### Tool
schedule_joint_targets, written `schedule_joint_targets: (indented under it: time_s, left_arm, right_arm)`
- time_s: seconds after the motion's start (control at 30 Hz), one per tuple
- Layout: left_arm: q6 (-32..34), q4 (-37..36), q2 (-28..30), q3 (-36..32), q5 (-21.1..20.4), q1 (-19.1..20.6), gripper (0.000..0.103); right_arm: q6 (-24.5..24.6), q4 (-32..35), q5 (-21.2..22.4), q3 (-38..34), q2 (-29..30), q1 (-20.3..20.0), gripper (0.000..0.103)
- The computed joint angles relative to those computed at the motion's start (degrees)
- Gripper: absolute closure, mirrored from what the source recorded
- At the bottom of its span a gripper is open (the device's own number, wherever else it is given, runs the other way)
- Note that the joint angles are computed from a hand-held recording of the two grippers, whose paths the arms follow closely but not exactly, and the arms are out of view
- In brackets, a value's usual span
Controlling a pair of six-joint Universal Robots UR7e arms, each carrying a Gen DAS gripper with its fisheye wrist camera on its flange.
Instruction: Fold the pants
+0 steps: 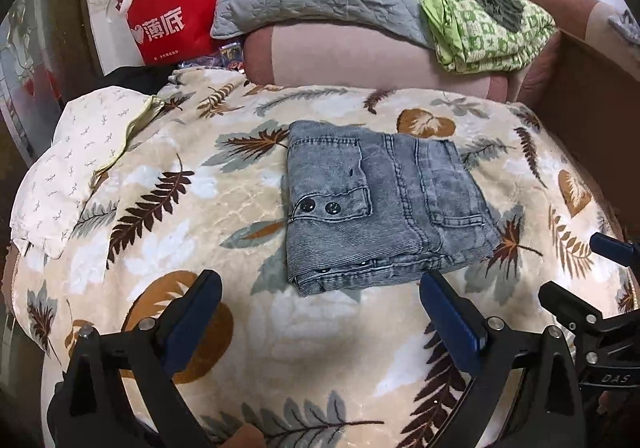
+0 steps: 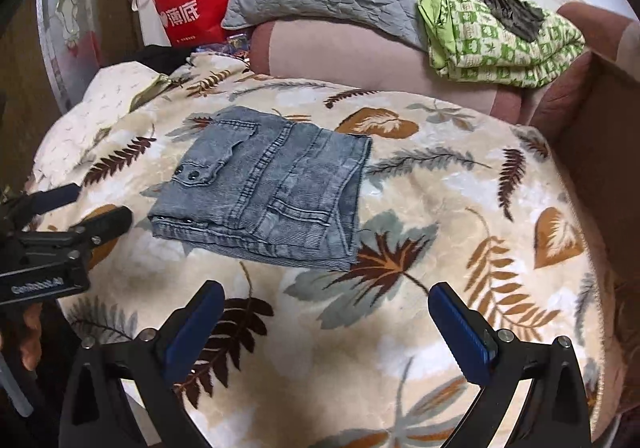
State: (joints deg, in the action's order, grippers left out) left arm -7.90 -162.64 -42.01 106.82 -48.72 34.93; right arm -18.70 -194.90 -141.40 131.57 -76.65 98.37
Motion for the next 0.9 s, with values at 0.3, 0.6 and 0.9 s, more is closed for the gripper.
schedule_joint_targets:
  time_s: [0.3, 0.6, 0.9]
  left_arm:
    - [1.2, -2.0, 0.0, -1.1, -0.2, -0.2, 0.004]
    - [1.5, 2.0, 1.5, -4.9, -2.8, 0.9, 0.004]
    - [2.0, 2.3, 3.0, -6.8, -2.9, 1.6, 0.004]
  right_arm:
    - [1.0, -0.3, -1.5, -1.4, 0.5, 1.1, 0.000]
    - [2.0, 1.4, -0.4, -2.5, 0.8, 0.3, 0.000]
    - [2.3, 1.8, 0.5, -3.5, 1.5, -0.6, 0.000]
